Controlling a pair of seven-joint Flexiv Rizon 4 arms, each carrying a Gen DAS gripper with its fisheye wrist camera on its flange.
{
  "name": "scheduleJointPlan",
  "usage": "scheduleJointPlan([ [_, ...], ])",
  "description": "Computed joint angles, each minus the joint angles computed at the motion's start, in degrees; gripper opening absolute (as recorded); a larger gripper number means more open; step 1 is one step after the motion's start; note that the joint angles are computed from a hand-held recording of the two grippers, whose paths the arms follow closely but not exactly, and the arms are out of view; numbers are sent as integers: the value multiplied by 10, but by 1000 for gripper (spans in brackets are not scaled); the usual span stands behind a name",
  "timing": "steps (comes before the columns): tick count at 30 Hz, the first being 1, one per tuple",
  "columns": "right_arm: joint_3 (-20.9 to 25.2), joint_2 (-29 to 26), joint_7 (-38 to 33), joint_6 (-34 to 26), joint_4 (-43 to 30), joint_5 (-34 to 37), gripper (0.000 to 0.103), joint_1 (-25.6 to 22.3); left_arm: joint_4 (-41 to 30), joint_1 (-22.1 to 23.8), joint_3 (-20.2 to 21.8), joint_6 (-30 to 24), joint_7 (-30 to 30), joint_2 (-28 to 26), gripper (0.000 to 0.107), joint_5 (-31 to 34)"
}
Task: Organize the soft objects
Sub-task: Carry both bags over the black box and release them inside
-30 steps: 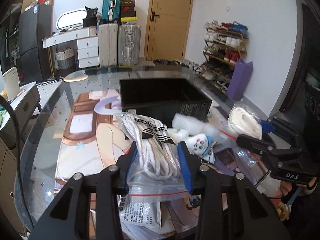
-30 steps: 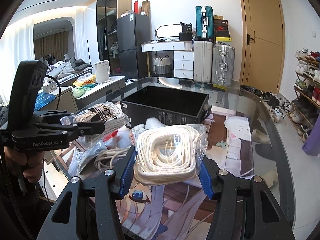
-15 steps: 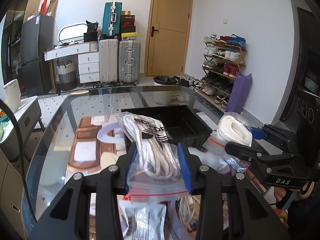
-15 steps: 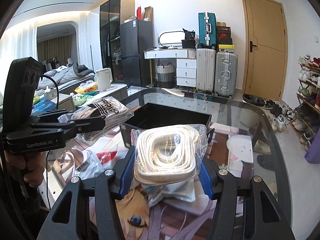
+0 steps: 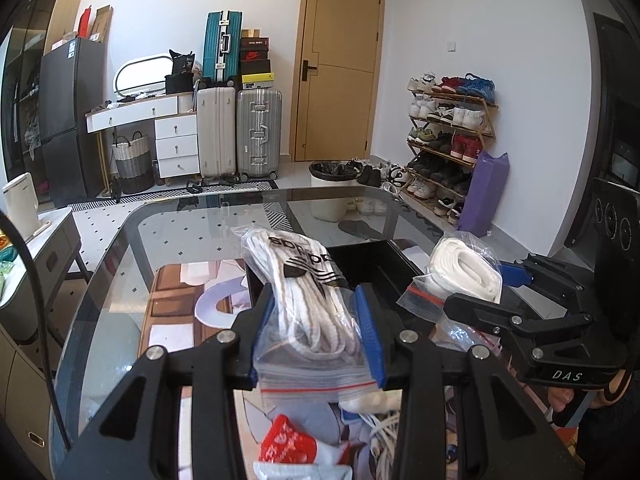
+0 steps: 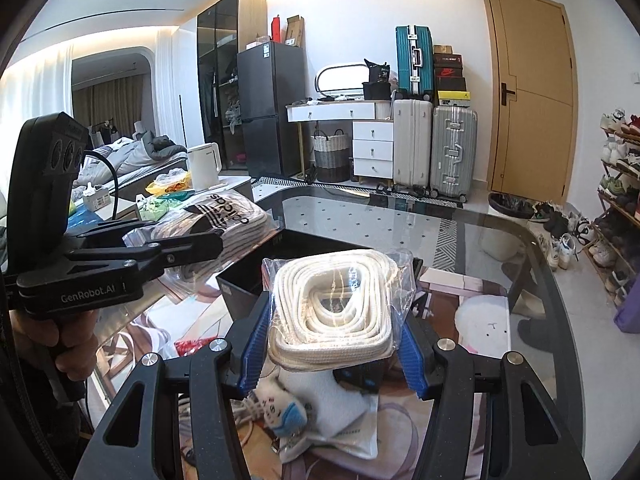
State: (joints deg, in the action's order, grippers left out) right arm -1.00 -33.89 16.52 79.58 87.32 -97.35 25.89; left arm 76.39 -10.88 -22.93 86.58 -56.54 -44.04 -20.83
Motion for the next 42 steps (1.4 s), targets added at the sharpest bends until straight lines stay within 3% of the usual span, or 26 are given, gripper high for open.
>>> scheduleJointPlan([
  [13,-32,-30,-70,16,-30,84,57,16,-95,-38,46,-55,-11,-50,38,5],
  [28,-74,-69,-240,26,-57,275,57,57,-176,-65,89,-122,-39,-96,38,10],
  [37,-74,-95,-357,13,-85,393,57,70,-202,-66,93,-165,-39,-109,38,13],
  [42,-91,-101,-387,14,-87,436,57,85,-208,-63,89,-194,-42,-111,39,3],
])
